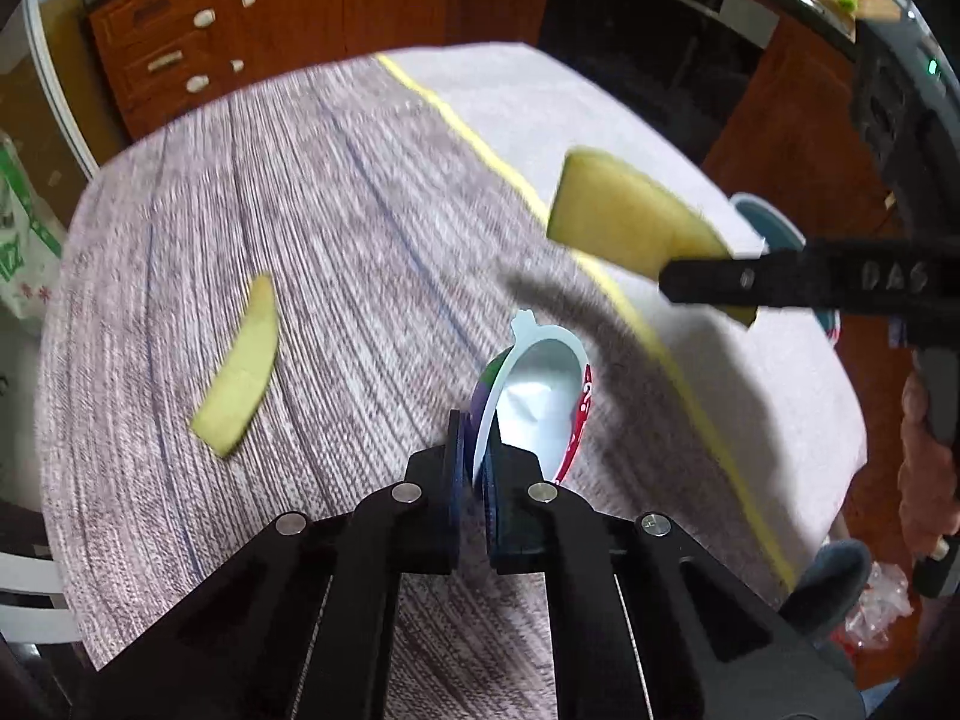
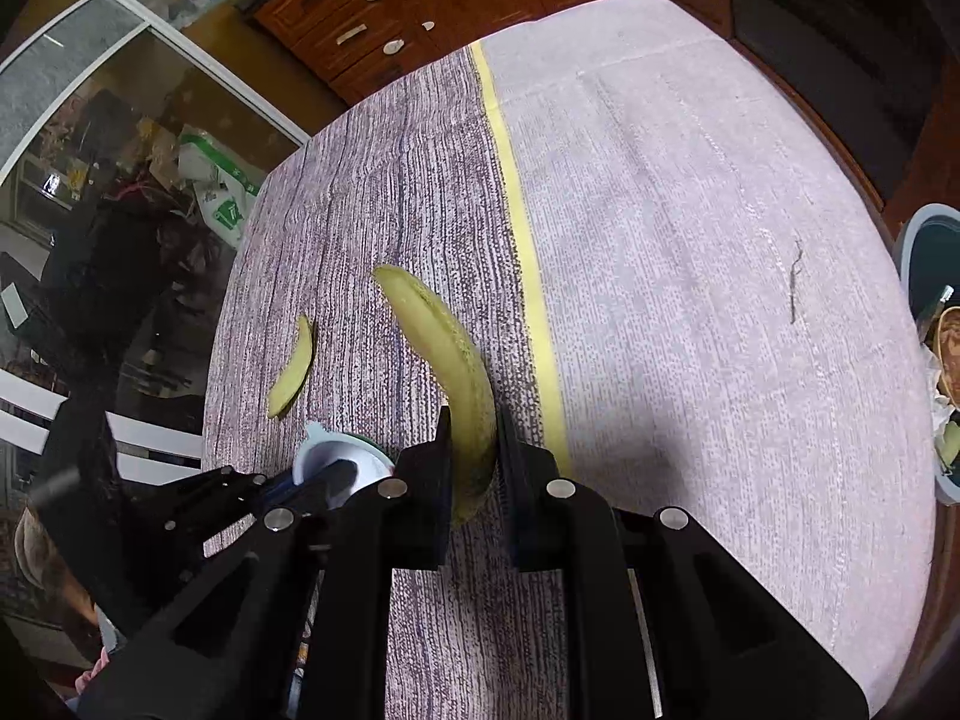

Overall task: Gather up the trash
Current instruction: 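Carry yogurt cup and banana peel over the teal bin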

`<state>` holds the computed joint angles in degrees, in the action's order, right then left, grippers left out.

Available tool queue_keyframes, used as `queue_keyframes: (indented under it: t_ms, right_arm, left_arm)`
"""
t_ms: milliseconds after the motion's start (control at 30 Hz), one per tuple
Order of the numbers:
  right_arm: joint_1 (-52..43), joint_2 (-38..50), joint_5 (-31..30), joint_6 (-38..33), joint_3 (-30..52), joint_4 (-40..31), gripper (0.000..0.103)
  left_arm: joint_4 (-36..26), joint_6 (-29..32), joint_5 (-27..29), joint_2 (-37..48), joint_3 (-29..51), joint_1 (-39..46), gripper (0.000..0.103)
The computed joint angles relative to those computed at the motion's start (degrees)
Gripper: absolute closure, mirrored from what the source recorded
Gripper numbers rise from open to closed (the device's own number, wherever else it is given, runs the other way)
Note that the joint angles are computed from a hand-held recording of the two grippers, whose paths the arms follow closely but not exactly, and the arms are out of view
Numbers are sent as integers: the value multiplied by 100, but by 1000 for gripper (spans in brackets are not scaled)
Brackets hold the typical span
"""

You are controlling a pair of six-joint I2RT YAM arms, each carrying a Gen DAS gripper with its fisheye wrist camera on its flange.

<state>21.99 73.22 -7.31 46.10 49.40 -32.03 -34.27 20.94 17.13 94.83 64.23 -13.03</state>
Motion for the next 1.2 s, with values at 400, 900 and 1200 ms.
queue_keyframes:
  t_ms: [400, 900, 1200]
  right_arm:
    - [-850, -1488, -30, -143, -643, -533, 91]
    - [-5750, -3423, -1989, -3060, -994, -2671, 90]
    - [-10089, -2190, -3289, -7004, -656, -4056, 90]
  left_arm:
    - [-360, -257, 123, -203, 536, -504, 97]
    - [-537, -907, -540, 613, 1743, -2577, 97]
    - [-698, -1140, -975, 1433, 2654, -3643, 97]
